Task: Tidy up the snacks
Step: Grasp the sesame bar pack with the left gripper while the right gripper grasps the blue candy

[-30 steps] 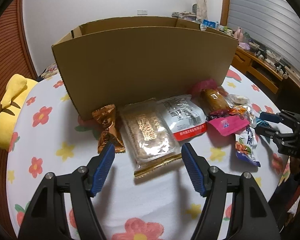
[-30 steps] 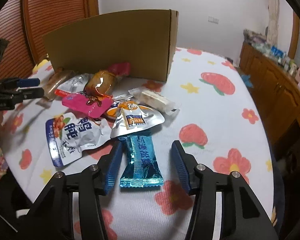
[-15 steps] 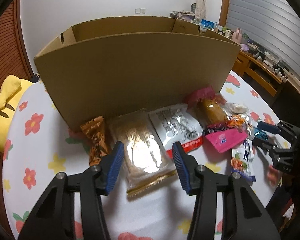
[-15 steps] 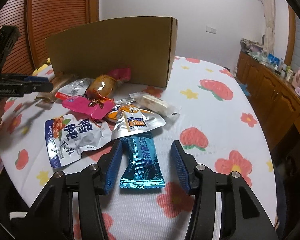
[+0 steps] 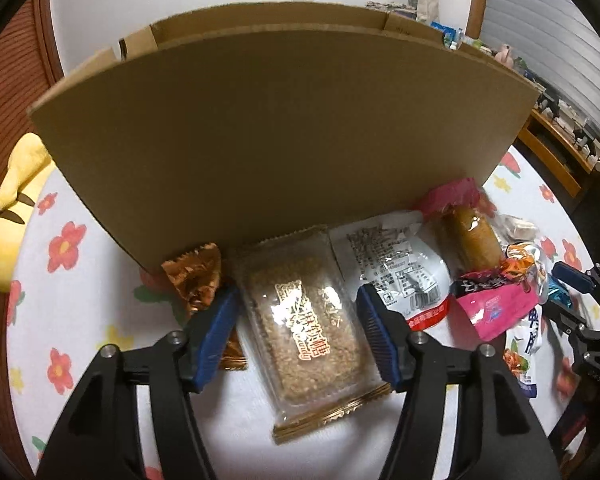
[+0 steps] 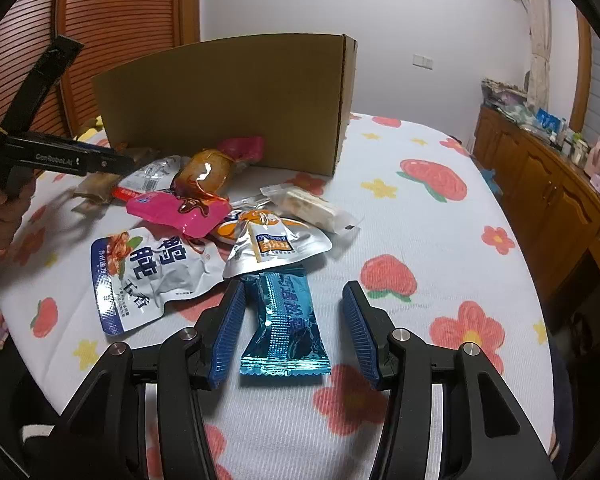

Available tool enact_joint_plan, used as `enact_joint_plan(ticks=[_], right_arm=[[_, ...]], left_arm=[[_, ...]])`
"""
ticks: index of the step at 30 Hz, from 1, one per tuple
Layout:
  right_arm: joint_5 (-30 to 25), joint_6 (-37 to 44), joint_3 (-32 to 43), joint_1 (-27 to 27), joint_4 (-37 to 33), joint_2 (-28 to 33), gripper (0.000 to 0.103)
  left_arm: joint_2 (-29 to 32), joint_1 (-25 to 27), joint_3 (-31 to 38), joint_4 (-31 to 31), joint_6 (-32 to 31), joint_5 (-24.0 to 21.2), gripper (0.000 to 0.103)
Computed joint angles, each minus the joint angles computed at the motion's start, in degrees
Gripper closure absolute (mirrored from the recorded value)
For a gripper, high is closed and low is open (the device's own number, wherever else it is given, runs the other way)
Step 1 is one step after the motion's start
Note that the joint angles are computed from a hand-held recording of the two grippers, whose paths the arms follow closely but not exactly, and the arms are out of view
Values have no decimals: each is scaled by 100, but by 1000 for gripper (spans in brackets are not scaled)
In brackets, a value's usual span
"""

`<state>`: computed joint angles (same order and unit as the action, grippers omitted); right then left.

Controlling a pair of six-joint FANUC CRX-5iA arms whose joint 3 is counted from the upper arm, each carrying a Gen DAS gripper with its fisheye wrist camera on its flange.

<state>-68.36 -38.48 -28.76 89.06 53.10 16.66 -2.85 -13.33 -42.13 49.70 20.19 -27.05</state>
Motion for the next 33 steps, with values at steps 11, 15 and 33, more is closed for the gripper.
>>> enact_joint_plan(ticks=[11,15,33], right_arm=[[-2,-1,0,-1,1,4,52],[3,-2,-5,-2,-1,-3,52],[37,-28,-14,-17,3,-20,52]], left_arm=[[47,73,-34,73,-110,-70,54],[-100,151,-161,152,-290,-156,58],[-1338,536,-1167,1463,-1763,-669,59]])
